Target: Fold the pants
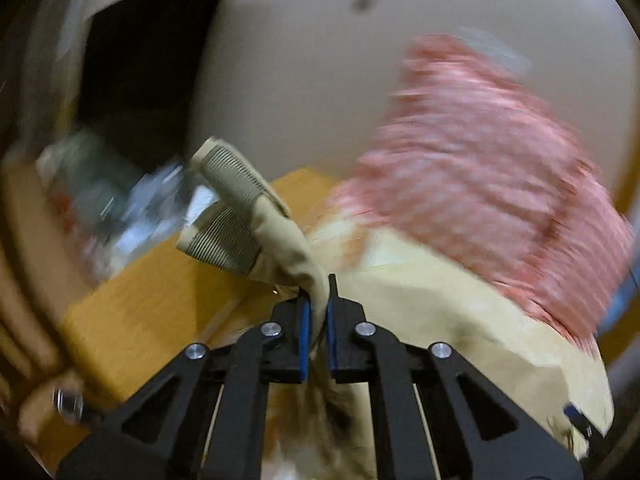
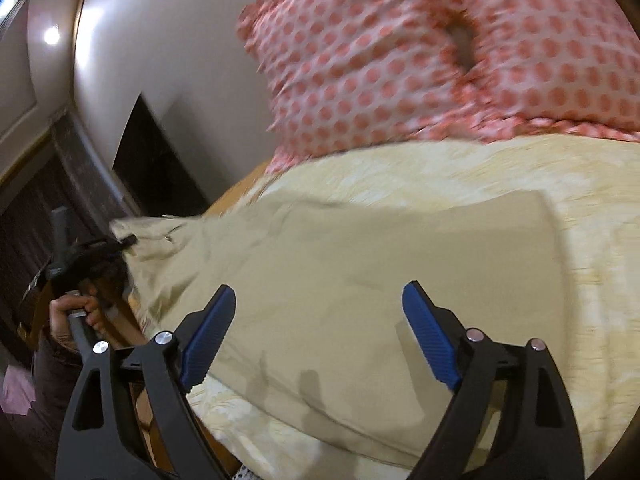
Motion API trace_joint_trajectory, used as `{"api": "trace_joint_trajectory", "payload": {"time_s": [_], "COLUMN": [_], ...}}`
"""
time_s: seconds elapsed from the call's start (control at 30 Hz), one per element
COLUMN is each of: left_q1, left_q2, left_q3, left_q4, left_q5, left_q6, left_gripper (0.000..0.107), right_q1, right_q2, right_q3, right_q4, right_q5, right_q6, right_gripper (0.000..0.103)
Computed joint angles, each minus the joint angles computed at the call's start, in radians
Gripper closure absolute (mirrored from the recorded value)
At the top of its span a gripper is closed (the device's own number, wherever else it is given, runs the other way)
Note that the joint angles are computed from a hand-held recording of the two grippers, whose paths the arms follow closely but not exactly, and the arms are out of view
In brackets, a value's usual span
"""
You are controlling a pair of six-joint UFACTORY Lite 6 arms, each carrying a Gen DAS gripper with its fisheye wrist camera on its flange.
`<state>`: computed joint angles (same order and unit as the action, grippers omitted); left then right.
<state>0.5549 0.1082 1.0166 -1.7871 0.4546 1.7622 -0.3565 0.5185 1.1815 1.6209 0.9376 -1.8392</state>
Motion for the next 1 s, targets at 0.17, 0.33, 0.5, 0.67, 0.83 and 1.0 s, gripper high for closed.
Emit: {"api": "trace_joint_trajectory", "payload": {"time_s": [0.17, 0.33, 0.5, 0.67, 0.83, 1.0], "left_q1": [-0.403, -0.786, -0.948, -0.862, -0.497, -0.335], "left_q2": [-0.184, -0.066, 0.185, 0.072, 0.007, 0.446], "left_q3": [-0.077, -0.119, -0.084, -0.169, -0.115, 0.361], "left_q4": [-0.038, -0.144, -0.202, -0.049, 0.194, 0.499], "left_q5": [-0.005, -0.029, -0.067, 0.023, 0.261, 0.222], "left_q6": [0.140, 0.329, 0.414, 0.267, -0.030, -0.491], "left_gripper": [0.102, 0.102, 0.102, 0.085, 0.053, 0.057], "right_q1": [-0.169, -0.293, -0.333, -0.285, -0.212, -0.143], "right_q2": [0.039, 0.124, 0.276, 0.367, 0.395, 0.447], "right_q3": [0.036, 0.113, 0.288, 0.438, 0.518, 0.618], "right_q4": [0.037, 0.018, -0.079, -0.192, -0.307, -0.374], "right_q5": [0.054, 0.121, 0.190, 0.200, 0.141, 0.075], "right_q6": [0.050, 0.164, 0.361, 0.489, 0.549, 0.586], "right_gripper": [0.015, 0.015, 0.015, 0.016, 0.025, 0.037]}}
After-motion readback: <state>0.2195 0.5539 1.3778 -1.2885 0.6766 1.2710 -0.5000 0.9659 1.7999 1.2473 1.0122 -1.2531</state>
